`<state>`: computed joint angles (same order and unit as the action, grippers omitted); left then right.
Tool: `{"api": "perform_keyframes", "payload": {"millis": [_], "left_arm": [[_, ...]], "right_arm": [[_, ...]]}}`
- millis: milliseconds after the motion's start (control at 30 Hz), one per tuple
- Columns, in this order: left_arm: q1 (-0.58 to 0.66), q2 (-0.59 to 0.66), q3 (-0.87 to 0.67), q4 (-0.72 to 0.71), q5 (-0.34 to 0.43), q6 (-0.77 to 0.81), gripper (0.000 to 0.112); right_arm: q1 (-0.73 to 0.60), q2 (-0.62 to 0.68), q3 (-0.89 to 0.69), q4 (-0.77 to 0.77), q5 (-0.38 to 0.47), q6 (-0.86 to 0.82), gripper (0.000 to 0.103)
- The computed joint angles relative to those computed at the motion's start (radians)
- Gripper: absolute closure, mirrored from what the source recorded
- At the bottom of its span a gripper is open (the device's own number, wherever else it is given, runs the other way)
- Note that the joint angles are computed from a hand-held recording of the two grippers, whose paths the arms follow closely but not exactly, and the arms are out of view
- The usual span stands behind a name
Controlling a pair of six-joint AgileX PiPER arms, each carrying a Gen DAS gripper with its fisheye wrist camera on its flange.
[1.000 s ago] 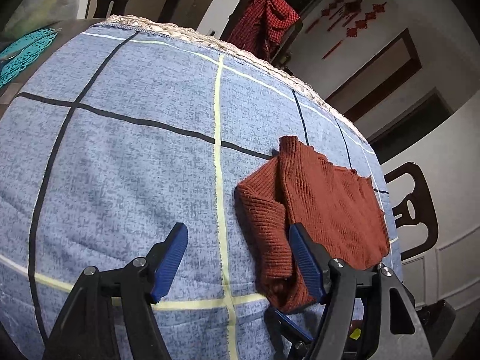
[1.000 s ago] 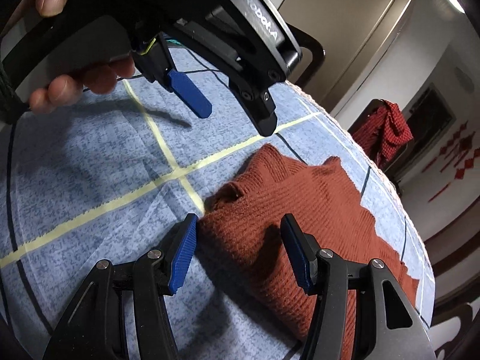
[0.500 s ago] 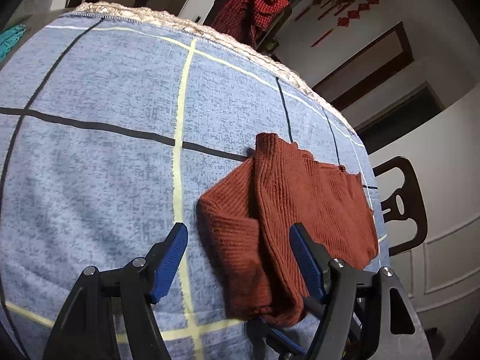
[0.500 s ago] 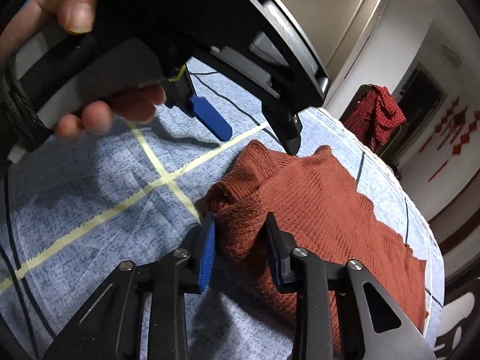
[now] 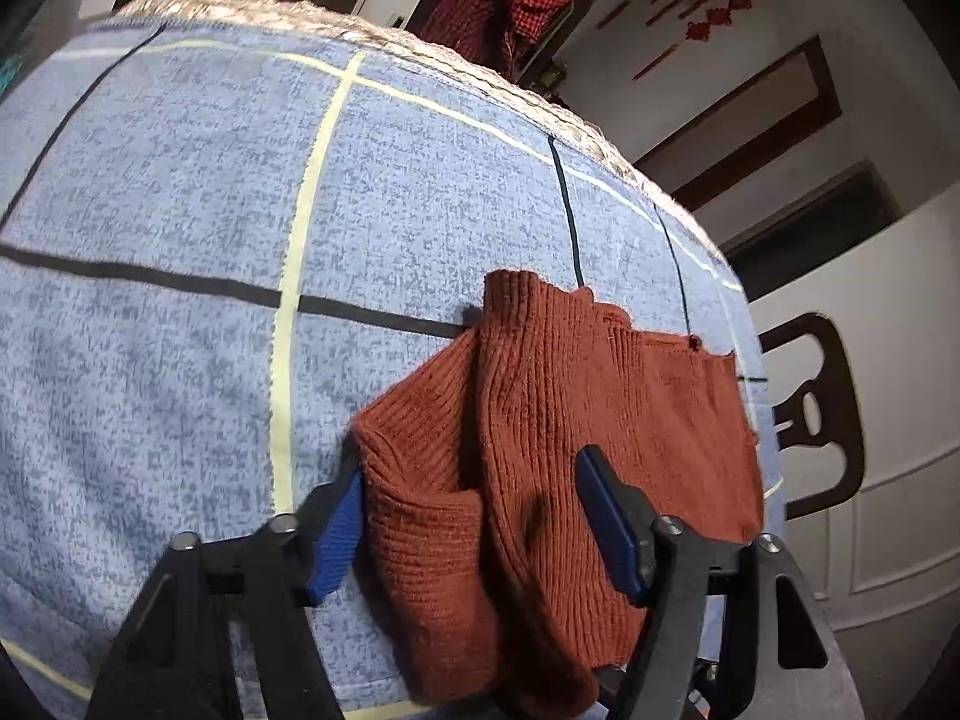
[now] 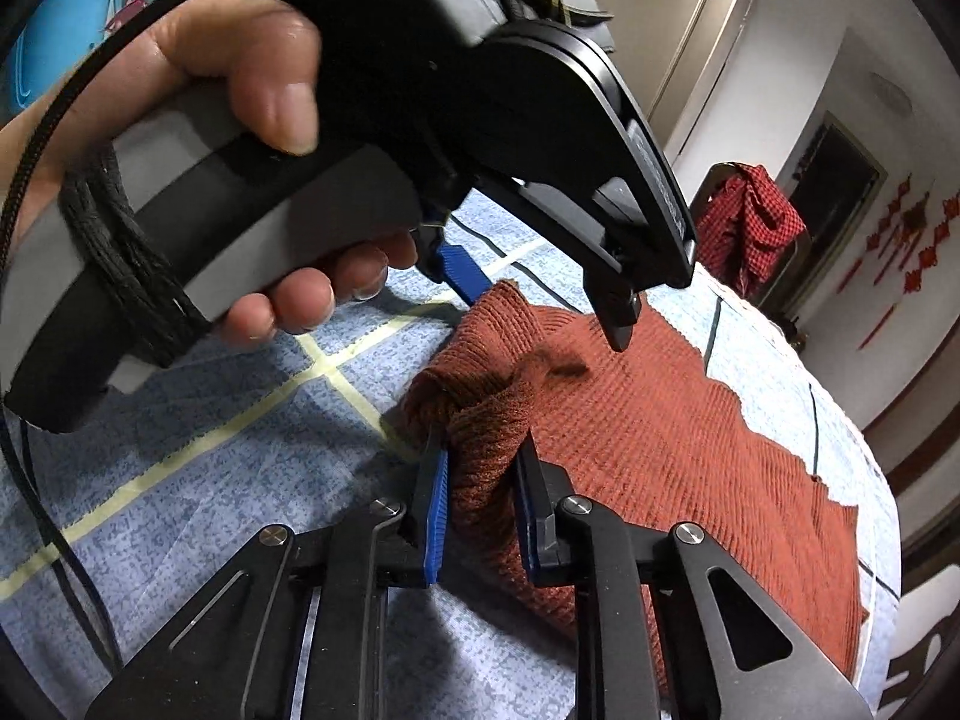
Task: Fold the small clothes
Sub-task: 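Grasp the folded sweater's side edge with both grippers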
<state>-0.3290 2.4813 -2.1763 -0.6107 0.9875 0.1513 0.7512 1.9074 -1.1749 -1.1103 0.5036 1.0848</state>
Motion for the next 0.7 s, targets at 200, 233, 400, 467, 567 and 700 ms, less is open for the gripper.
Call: {"api": "perform_keyframes", "payload": {"millis": [200,233,400,467,567,700], "left_arm": [[-0.036,0.006,-0.040,0.116,0.001,-0.074,0.078],[-0.042,0.007,-0.046,0.131,0.000,-0.080,0.084],[-0.072,0.031,-0.115,0.197,0.030,-0.138,0.097],[-0.075,0.052,-0.166,0.207,0.057,-0.158,0.098],[-0.084,0.052,-0.189,0.217,0.062,-0.179,0.098],[-0.092,0.030,-0.196,0.217,0.054,-0.181,0.098]], "right_arm": [[-0.013,-0.022,0.024,-0.017,-0.025,0.033,0.085],[-0.014,-0.023,0.024,-0.018,-0.027,0.034,0.085],[-0.023,-0.039,0.039,-0.040,-0.039,0.056,0.086],[-0.026,-0.045,0.042,-0.042,-0.041,0.063,0.086],[-0.035,-0.068,0.061,-0.074,-0.051,0.108,0.088],[-0.055,-0.103,0.082,-0.090,-0.069,0.133,0.088]]}}
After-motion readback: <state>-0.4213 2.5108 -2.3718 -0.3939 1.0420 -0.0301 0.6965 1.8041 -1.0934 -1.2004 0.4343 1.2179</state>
